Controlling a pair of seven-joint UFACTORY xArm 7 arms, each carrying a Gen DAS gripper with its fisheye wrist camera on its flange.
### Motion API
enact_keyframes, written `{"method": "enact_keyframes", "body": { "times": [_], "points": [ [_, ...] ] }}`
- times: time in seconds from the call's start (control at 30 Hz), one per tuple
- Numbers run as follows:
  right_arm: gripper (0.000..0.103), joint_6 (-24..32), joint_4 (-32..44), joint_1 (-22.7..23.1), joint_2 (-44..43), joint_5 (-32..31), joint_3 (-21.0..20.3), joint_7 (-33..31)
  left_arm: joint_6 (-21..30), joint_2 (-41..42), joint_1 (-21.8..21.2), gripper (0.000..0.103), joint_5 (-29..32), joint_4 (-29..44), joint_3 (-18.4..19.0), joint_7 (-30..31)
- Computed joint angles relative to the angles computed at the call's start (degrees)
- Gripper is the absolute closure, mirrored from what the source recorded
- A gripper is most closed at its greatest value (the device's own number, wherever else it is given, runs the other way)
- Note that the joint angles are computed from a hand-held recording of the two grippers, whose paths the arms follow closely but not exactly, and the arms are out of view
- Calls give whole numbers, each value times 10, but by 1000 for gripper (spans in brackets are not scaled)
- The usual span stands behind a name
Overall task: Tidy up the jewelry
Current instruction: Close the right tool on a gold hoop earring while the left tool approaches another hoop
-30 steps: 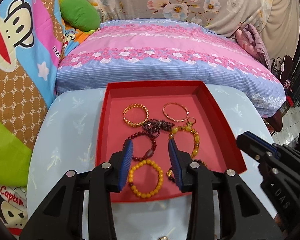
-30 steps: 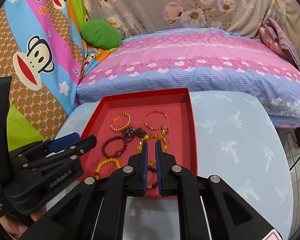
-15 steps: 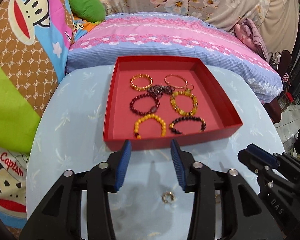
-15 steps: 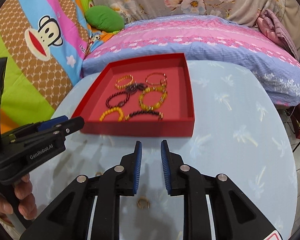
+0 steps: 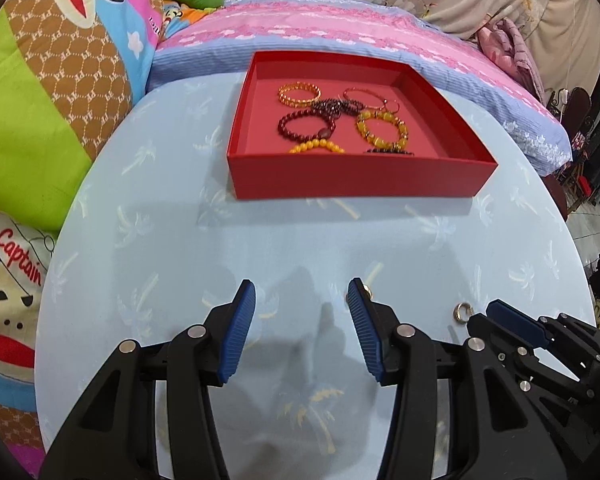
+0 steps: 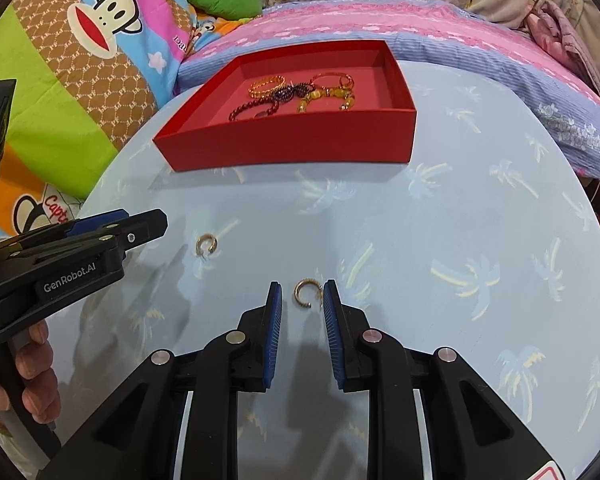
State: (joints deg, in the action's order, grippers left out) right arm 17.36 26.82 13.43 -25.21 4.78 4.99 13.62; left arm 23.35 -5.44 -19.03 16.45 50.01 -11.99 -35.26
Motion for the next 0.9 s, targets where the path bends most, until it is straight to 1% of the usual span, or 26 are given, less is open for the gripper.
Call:
{"method": "enact_keyframes", "body": {
  "times": [0.27,0.43,0.57,0.67,0.9],
  "points": [
    [81,-10,2,-11,18,-19,11,13,1,-2,-3,57,-12,-12,-1,3],
    [81,-18,3,-25,29,-45,27,32,0,5,-7,57,-20,-8,-1,10],
    [86,-21,3,-42,30,-77,43,52,-1,11,-12,57,-33,-5,0,21],
    [87,-22,0,-33,27,-74,32,51,-2,17,-17,57,-41,0,0,29],
    [88,-19,-2,-22,20,-57,15,41,-2,42,-27,56,-38,20,0,31]
  ]
}}
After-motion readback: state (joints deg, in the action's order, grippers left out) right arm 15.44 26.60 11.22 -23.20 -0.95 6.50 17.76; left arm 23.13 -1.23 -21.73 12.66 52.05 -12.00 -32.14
